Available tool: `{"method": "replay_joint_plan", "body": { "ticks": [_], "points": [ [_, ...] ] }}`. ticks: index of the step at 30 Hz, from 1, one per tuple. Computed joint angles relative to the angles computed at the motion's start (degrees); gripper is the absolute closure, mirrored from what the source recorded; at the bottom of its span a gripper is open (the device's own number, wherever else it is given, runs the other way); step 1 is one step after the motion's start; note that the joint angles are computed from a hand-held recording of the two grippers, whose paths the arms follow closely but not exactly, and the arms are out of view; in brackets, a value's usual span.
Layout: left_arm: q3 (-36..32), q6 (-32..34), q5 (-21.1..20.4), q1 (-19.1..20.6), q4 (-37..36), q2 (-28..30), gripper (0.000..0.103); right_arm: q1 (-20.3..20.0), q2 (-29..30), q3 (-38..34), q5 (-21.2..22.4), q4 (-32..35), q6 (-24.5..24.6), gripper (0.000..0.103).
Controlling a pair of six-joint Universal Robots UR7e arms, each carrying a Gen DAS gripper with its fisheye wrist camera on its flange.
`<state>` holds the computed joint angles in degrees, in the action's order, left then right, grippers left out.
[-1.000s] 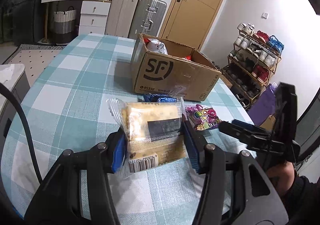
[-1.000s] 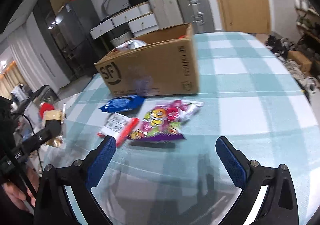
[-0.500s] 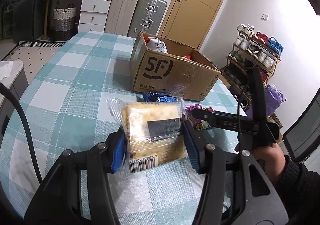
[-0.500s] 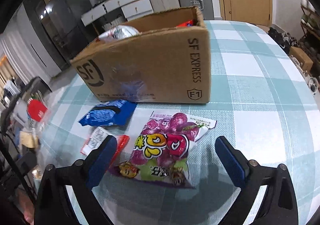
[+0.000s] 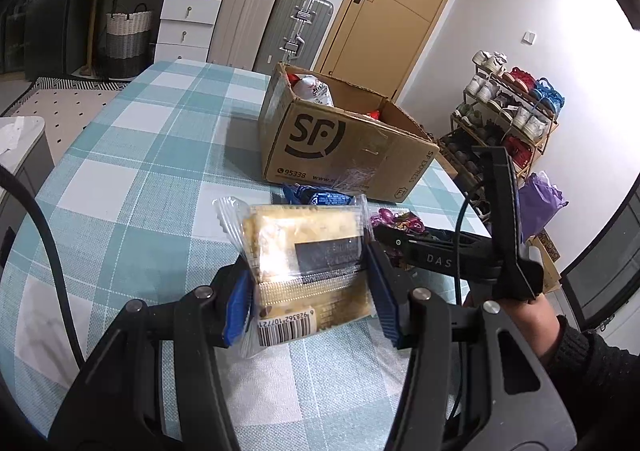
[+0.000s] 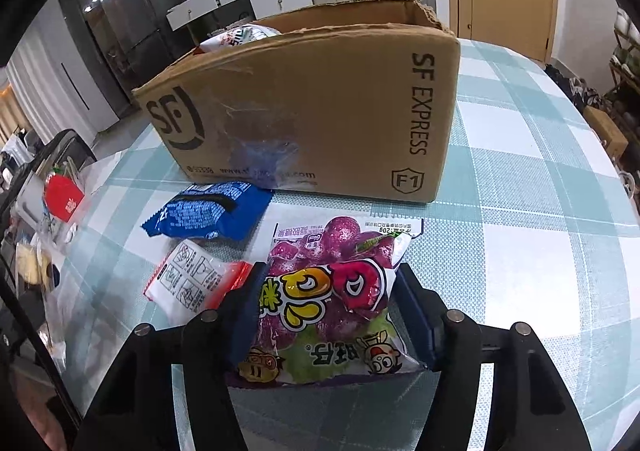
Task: Organize snacks
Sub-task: 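Lift both held packs and carry them toward the box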
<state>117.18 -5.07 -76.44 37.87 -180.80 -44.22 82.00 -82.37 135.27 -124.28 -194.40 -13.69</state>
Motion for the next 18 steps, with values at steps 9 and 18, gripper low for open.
{"method": "replay_joint_plan", "body": {
  "ticks": [9,18],
  "points": [
    [-0.07,-0.40,0.34,-0.08,0.29,0.08,0.053,-1.25,-3.44,3.98,3.56,-2.61,0.62,0.045],
    [-0.22,-0.37,1.73,-0.35,0.48,0.69,0.053,-1.12,-10.73,9.70,11.29,-4.13,-0.01,0.045]
  ]
}}
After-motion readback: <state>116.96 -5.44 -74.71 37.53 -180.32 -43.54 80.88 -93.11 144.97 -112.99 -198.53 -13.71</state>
